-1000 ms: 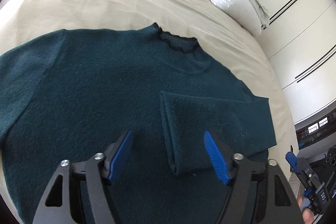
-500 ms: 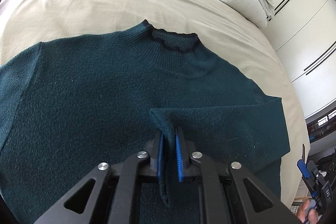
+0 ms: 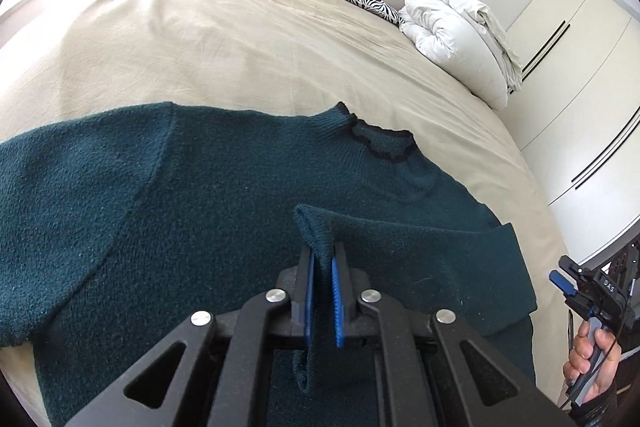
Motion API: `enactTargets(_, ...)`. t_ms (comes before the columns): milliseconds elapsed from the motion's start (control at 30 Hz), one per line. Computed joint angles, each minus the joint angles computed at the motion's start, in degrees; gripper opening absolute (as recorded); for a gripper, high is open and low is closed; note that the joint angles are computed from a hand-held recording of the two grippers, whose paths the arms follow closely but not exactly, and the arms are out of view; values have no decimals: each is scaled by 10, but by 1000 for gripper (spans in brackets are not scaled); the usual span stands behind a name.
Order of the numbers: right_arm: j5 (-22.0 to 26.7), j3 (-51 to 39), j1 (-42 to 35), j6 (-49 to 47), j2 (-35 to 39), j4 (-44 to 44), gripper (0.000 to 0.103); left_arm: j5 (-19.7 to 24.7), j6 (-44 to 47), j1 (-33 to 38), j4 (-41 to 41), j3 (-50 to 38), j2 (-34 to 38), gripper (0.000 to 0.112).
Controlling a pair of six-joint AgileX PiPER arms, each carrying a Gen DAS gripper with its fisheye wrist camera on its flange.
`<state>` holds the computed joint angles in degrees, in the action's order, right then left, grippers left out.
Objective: Fold small clothes
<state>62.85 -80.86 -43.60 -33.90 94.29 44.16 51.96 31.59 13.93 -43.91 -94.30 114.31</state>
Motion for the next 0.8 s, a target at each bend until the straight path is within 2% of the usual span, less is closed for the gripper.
enactTargets(167,12,-124,58,71,116,-43,54,-22,7,-15,18,-6,13,8)
enactTargets(267,27,-190,86,109,180,-56,52,-26,30,-6,-18,1,19,8)
enactTargets(333,41,-238,100,151,226,-66,35,-28,45,-4,-28,3,18,8)
enactTargets(367,48,-258,102,166,245,-68,31,-33,47,-6,-22,4,17,8)
enactTargets(400,52,-273,104,173,260,-67,22,-35,43,-7,-15,2,18,8)
enactTargets(433,50,-285,108,177,272,-72,10,-41,42,-8,-12,6,18,9)
enactTargets(467,46,-293,114,182,277,-86,7,-45,43,-7,-16,9,20,9)
enactTargets(633,16,-269,122,183,266,-110,4,-65,73,-4,-43,29,22,9)
enactTargets(800,-10,-257,116,190,281,-78,3,-52,87,7,-62,32,28,10)
